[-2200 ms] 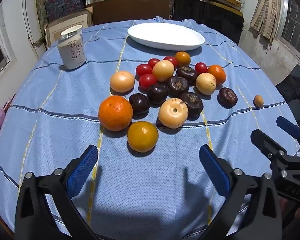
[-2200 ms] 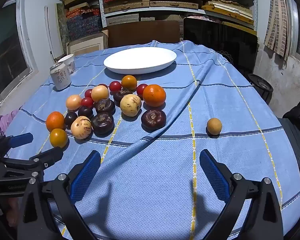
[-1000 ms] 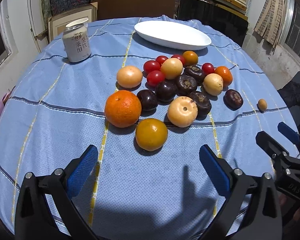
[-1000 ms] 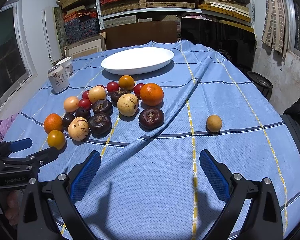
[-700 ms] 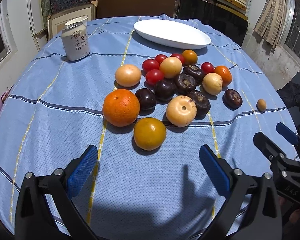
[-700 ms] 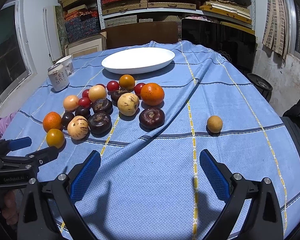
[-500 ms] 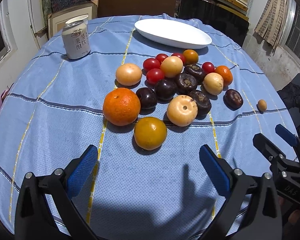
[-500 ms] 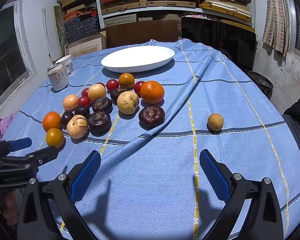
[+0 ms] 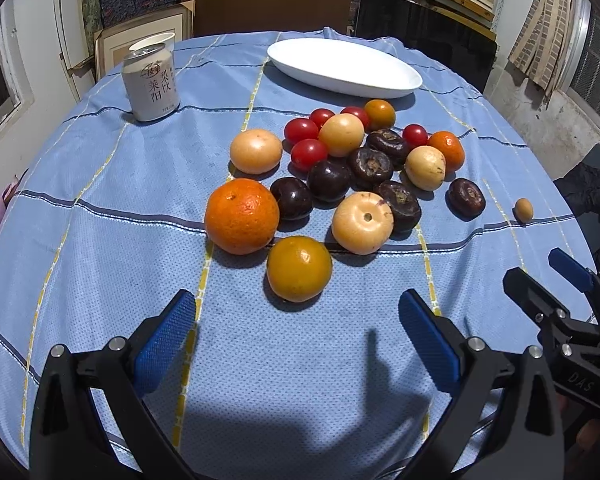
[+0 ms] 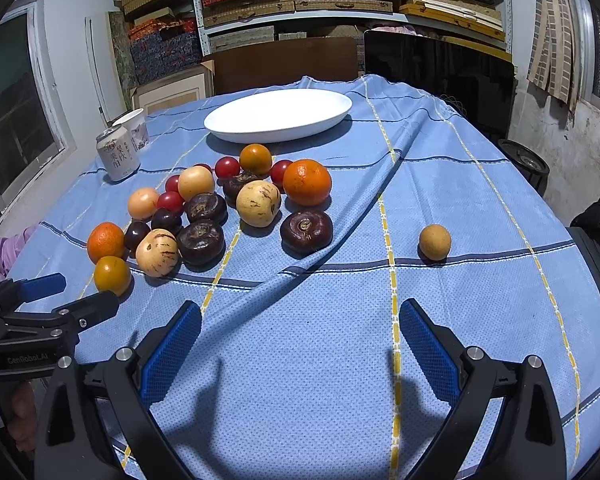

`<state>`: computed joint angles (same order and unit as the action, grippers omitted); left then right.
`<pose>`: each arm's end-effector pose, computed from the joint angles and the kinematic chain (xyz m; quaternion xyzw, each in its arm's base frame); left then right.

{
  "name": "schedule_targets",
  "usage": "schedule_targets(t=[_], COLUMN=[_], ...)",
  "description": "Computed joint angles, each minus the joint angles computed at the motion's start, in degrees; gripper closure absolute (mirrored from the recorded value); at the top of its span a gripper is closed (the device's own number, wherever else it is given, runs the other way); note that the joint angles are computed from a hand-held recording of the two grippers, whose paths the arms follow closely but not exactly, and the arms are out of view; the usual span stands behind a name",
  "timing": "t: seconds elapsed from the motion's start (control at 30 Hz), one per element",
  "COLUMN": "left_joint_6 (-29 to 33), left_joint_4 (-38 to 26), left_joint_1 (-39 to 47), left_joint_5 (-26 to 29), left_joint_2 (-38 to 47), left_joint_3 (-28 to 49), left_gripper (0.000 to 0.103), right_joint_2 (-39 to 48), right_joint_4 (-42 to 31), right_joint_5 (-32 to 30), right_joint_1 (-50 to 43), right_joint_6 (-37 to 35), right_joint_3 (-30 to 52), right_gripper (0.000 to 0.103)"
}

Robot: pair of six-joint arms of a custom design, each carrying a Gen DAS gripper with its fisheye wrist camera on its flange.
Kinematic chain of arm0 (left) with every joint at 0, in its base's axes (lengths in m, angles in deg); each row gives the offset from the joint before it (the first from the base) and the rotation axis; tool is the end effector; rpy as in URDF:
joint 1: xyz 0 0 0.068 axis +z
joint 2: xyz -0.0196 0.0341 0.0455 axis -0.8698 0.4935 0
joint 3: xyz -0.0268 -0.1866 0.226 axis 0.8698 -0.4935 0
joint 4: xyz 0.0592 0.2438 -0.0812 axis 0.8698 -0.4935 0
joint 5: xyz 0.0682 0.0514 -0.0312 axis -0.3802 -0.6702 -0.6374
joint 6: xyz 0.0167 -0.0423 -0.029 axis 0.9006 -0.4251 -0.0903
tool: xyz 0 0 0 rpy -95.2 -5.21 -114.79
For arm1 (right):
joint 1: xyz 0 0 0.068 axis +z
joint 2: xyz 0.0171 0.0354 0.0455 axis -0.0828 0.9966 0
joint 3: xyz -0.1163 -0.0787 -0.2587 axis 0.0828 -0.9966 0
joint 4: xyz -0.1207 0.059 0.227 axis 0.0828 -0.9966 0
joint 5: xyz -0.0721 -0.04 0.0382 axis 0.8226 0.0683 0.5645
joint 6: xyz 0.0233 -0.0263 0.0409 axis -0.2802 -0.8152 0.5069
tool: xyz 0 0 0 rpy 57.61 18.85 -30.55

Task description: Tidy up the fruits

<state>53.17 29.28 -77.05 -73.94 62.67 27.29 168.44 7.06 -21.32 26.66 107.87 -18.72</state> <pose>0.3338 -0.1057 0.0763 0.2275 0.9272 -0.0989 0.2807 0.2085 0.1059 0.0655 0.1862 0.9057 -0.0238 0.3801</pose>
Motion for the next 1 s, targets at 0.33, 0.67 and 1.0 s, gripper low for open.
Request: schedule_targets(t=[0.33, 0.67, 1.0], left_joint_6=[-0.08, -0.32, 0.03], left_joint_4=[-0.67, -0.09, -0.15], left_joint_1=[0.28, -0.26, 0.14], left_joint_5=[0.99, 0.37, 1.58], left_joint_2=[0.26, -0.09, 0.83], left_joint_3=[0.35, -0.14, 0.26], left_gripper=[0.004, 0.004, 0.004], right_joint_2=[-0.1, 0.11, 1.43], right_joint_4=[0.69, 0.63, 4.41], right_joint_5=[0.24, 0.55, -1.26], right_joint_1=[0.07, 0.2, -0.34], right_joint_6=[0.25, 0.27, 0.15], right_joint_3=[-0.43, -0.2, -1.58], right_gripper=[0.003, 0.003, 0.003])
